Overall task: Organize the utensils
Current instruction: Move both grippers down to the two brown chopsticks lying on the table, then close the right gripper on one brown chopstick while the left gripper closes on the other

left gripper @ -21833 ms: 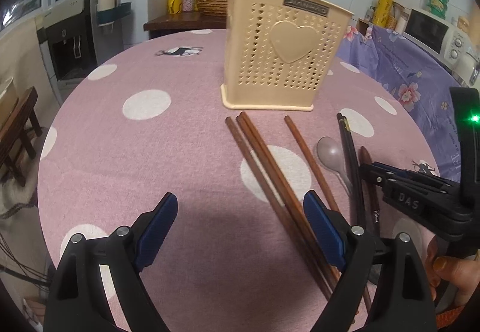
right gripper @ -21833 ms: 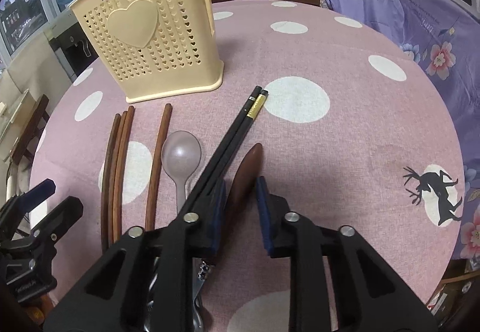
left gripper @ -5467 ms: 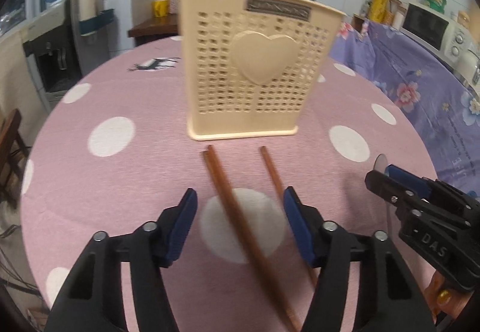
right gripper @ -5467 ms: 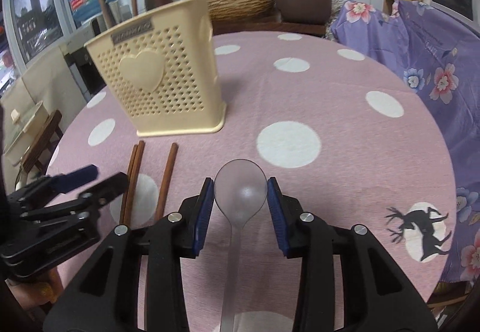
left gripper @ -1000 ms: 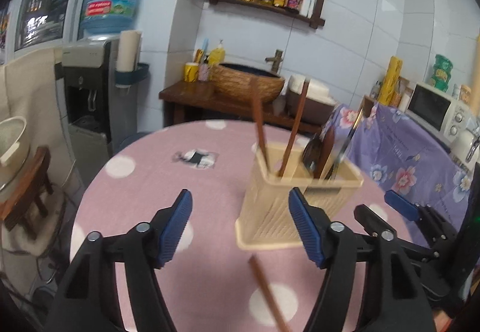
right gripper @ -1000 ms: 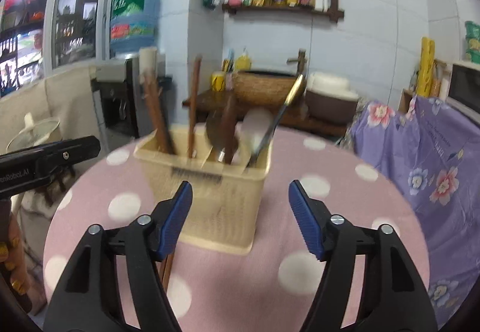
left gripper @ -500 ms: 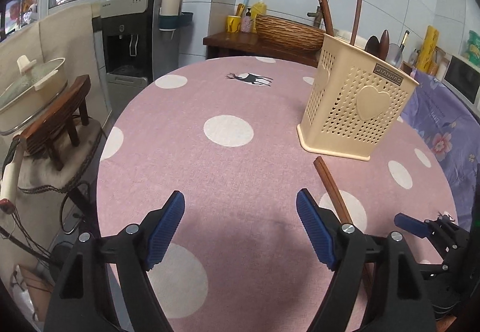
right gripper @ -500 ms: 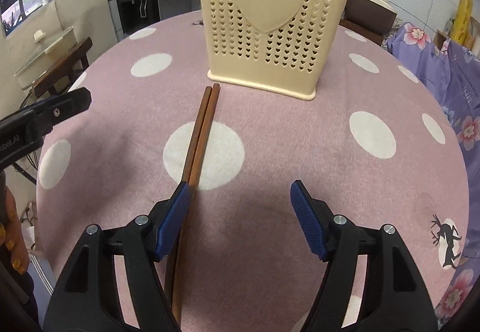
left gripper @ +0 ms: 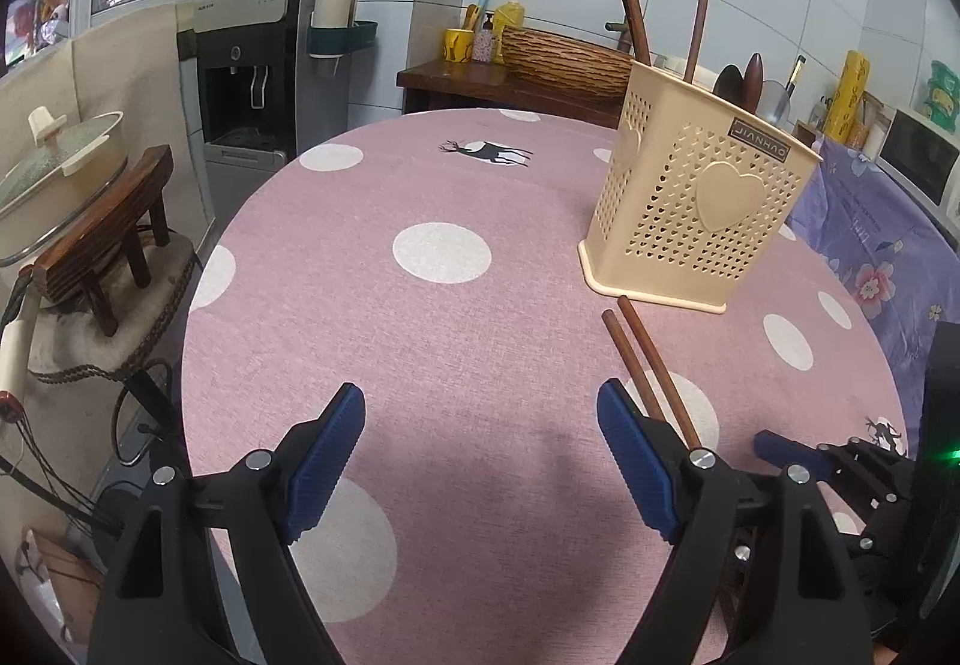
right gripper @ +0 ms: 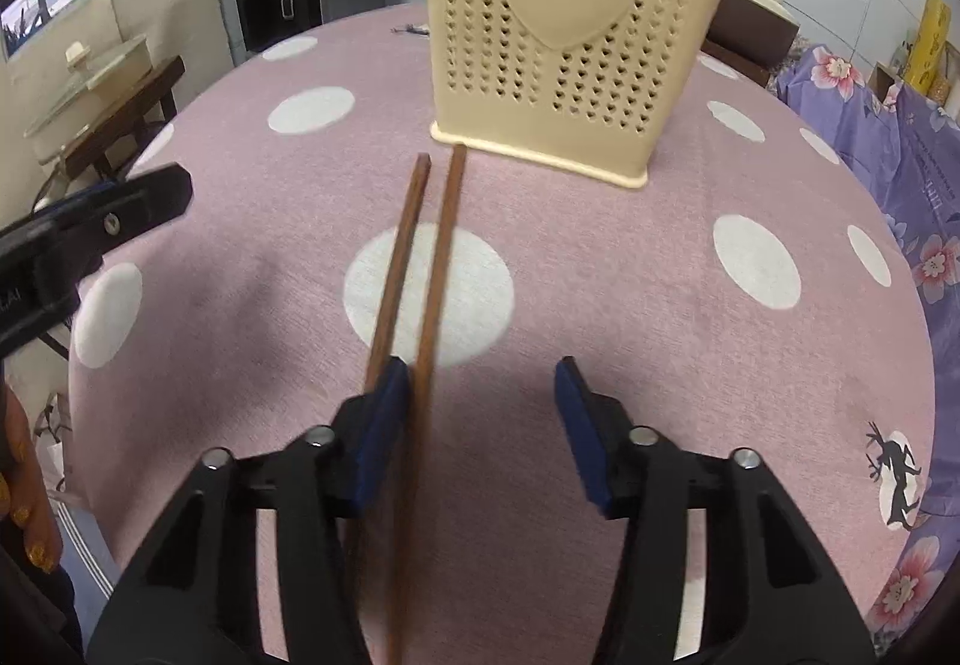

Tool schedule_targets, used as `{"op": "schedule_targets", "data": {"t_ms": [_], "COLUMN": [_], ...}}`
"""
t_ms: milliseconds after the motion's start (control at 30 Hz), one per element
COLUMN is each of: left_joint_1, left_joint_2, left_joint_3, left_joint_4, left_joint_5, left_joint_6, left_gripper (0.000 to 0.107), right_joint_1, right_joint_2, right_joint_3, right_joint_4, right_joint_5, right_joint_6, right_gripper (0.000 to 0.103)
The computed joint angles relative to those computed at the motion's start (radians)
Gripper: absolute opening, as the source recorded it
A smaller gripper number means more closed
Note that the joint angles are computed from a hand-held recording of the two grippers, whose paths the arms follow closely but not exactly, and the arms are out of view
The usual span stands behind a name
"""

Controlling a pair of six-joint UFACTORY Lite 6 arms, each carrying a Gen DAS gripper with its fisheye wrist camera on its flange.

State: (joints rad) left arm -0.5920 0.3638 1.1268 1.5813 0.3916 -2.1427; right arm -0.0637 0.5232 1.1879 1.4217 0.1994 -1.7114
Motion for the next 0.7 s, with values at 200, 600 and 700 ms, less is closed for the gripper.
{"op": "schedule_targets", "data": {"t_ms": [200,600,700], "left_joint_1": [0.005,-0.023,-0.042], "left_joint_2": [-0.014,0.093,0.142], "left_joint_3": [-0.015,0.098,0.156], "left_joint_4": [-0.012,-0.133,-0.203], "left_joint_5": [-0.004,-0.062,-0.08], "left_joint_6": [0.0,0.127,0.205], "left_gripper": [0.079,0.079,0.079], "right_joint_1": [-0.009,-0.266,-0.303], "right_joint_2": [-0.002,-0.036,-0.026], "right_joint_3": [-0.007,-0.093,-0.085], "right_joint_4": [0.059,0.22,0.194], "right_joint_5": [0.02,0.112,0.14], "right_joint_6": [-0.036,-0.21,-0.195], "right_gripper": [0.01,0.007,0.008]}}
